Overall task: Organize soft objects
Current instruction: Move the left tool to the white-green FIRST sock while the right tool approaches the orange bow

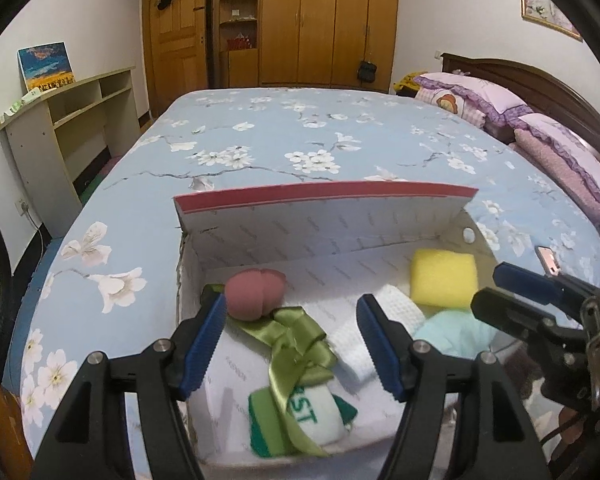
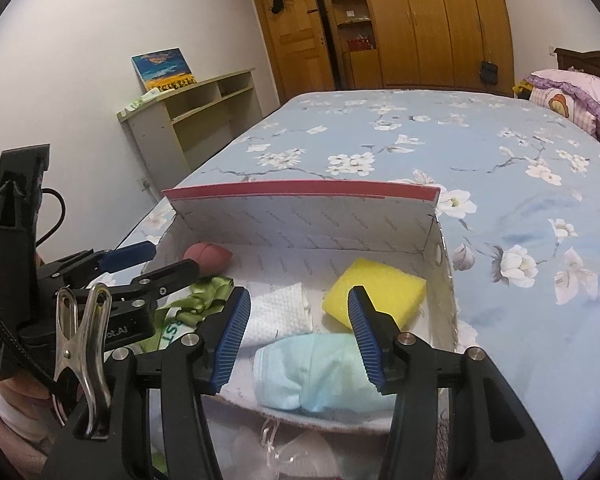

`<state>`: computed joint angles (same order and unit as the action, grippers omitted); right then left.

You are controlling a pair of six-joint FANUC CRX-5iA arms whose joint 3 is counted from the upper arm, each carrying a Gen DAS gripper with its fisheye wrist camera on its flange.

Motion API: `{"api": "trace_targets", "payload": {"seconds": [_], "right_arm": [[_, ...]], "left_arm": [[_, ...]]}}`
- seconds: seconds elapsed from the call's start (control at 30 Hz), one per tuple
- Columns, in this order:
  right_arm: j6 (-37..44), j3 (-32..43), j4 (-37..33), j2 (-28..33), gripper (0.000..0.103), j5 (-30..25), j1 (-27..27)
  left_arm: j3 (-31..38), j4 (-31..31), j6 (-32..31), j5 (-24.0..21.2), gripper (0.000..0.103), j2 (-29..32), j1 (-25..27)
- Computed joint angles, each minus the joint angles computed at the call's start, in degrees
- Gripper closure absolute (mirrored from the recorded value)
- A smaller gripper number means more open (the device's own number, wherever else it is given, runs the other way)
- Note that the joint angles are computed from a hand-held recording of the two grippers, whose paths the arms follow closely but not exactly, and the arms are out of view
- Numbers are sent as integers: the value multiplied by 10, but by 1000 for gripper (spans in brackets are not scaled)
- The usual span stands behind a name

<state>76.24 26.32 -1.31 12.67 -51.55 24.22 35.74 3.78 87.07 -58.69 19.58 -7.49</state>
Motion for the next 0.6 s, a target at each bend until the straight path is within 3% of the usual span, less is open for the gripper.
{"api": "trace_targets", "payload": {"seconds": [0.6], "right_arm": [[-26,-95,17,-81,51,34,15]], "left_arm": [[-91,-21,36,5,32,-87,-15]]}}
